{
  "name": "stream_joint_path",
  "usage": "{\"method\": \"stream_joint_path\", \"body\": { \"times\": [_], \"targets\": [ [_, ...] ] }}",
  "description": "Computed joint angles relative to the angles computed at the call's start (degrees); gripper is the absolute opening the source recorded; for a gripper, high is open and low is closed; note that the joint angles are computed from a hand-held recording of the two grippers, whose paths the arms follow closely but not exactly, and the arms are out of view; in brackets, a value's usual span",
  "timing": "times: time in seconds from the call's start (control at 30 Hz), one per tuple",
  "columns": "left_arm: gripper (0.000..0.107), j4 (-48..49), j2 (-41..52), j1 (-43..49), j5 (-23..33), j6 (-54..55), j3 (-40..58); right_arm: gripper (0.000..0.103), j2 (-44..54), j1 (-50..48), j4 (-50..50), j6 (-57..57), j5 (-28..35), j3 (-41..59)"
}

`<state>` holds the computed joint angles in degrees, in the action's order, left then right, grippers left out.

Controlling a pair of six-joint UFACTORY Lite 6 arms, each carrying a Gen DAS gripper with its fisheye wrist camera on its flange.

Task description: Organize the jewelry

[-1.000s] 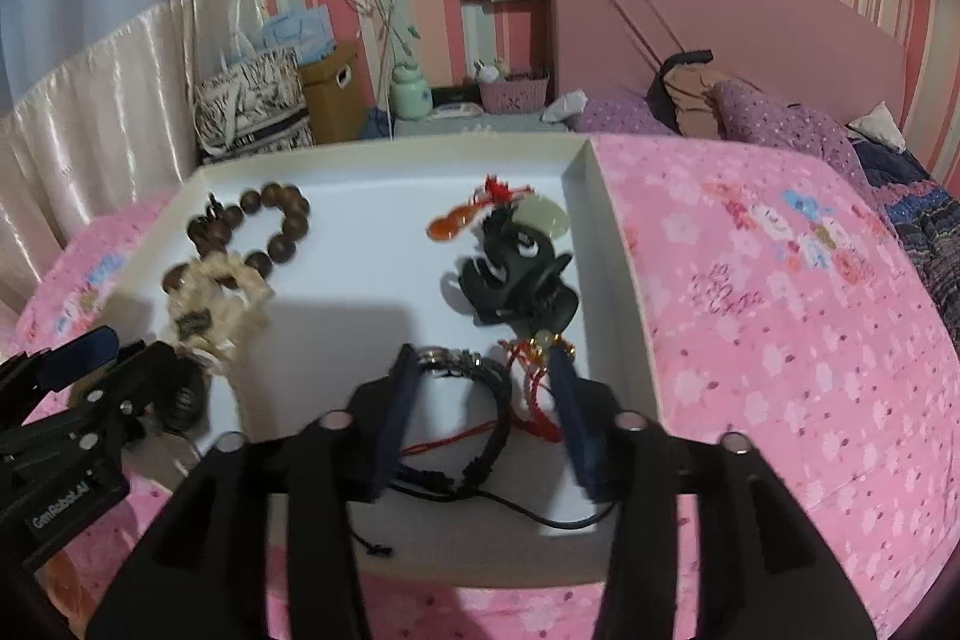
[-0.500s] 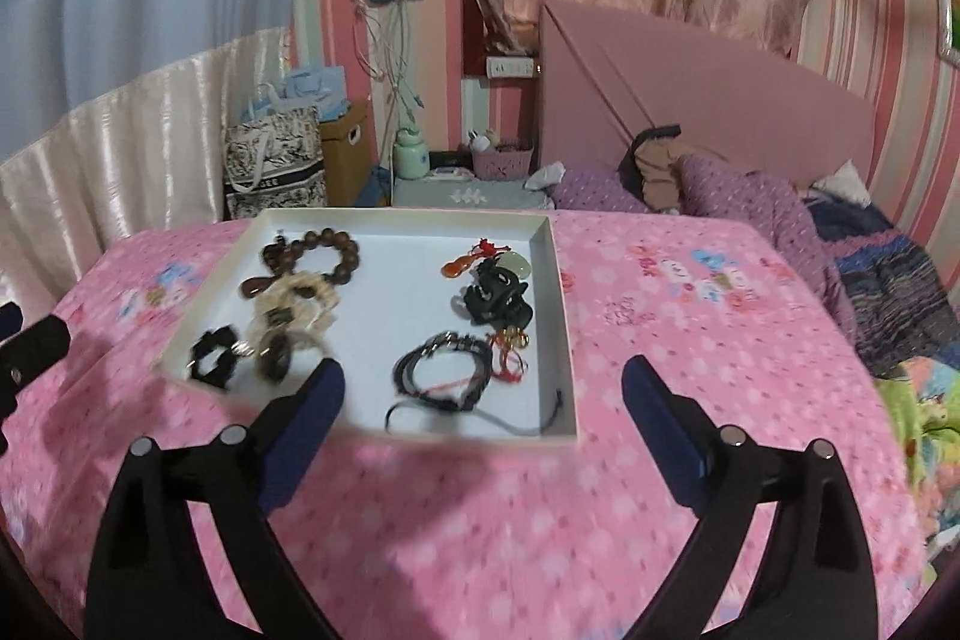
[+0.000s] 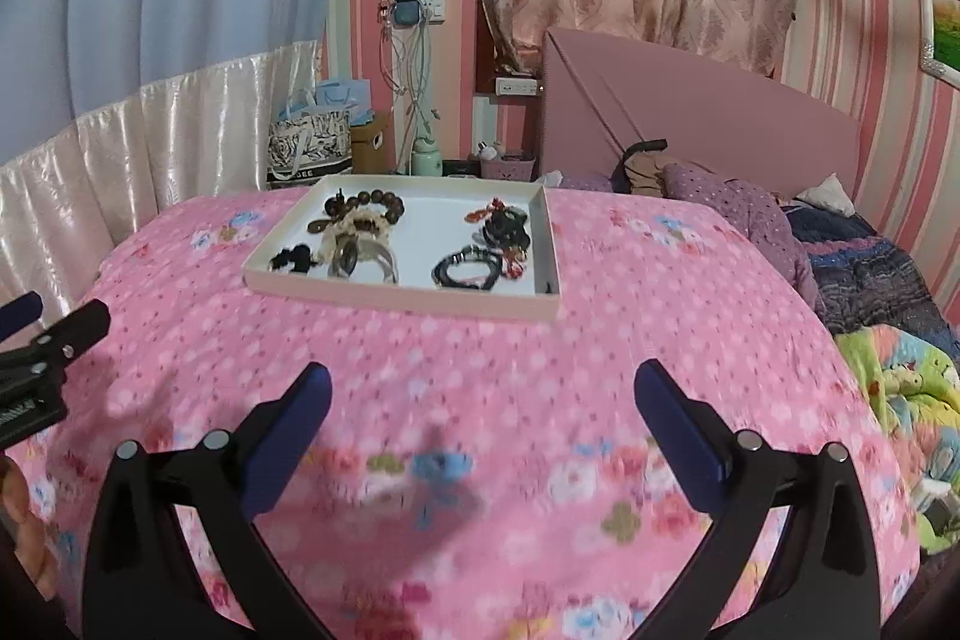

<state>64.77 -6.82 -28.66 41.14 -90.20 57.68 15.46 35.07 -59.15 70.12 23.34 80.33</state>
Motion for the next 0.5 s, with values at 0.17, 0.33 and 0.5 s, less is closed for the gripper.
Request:
{"method": "stream_joint_path", "body": {
  "times": [0.17,0.33,0.5],
  "targets": [
    [0.1,-1.57,-1.71,-2.75,-2.66,0.21,-5.46,0.101,-5.37,2.34,-8.99,11.26,1.73,-8.9],
    [0.1,-0.37,-4.01,-4.04,-3.6,-2.38,-9.22,0.101,-7.59,2.64,-11.69,16.15,2.3,-13.22],
    [0.1,0.16,-3.88,-4.6,-2.85,-3.84,-9.76,0.101,-7.95,2.17,-11.91,17.03,2.39,-14.26]
  ]
}}
